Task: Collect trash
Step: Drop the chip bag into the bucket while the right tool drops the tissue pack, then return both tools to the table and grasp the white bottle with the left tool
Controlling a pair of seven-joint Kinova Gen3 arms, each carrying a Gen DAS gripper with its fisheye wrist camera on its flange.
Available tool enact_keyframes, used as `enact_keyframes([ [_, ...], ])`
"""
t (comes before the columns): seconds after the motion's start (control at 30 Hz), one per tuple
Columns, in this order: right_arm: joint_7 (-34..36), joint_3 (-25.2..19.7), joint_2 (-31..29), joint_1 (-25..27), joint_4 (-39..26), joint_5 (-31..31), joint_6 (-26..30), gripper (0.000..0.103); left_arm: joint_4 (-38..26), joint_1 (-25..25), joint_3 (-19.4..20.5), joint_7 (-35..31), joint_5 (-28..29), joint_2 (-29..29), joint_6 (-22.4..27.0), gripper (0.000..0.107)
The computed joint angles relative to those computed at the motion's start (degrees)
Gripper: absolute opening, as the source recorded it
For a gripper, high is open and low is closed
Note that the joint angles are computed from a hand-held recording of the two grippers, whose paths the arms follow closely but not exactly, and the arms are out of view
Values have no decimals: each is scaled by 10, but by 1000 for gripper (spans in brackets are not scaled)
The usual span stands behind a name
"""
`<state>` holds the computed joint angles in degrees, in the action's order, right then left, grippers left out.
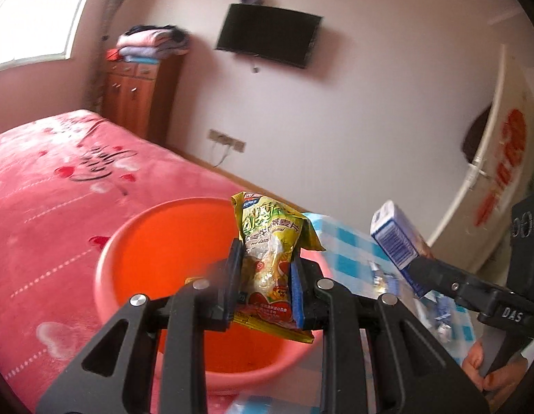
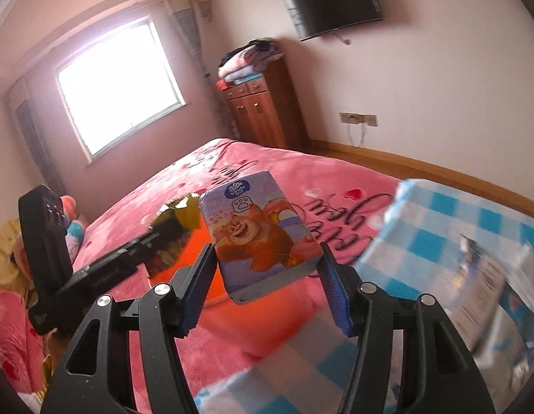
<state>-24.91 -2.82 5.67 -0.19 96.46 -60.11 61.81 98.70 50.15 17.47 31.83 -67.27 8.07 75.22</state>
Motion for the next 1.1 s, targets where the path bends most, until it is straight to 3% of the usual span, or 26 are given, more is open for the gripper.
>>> enact_keyframes([
  [0.23, -15, -31, 25, -43, -8, 24, -54, 65, 26, -26, -11, 25, 33, 1, -23, 27],
  [0.3, -12, -32, 29, -37, -3, 8, -52, 82, 26, -32, -14, 24, 43, 4, -33, 30],
  [0.4, 0, -26, 34, -13, 7, -28, -32, 87, 22, -25, -14, 26, 35, 13, -18, 51],
  [0.47, 13, -20, 27, 0, 22, -47, -35, 91, 12, -9, -14, 28, 23, 26, 13, 73],
  [0.57, 36, -4, 10, 20, 49, -73, -45, 92, 0, 8, -17, 24, 12, 40, 40, 79],
  [0.93, 116, 53, -1, 96, 137, -129, -33, 94, -16, 85, -27, 85, -77, 86, 106, 88],
  [1.1, 172, 75, -14, 125, 179, -152, -38, 94, -52, 105, -36, 54, -96, 116, 109, 90],
])
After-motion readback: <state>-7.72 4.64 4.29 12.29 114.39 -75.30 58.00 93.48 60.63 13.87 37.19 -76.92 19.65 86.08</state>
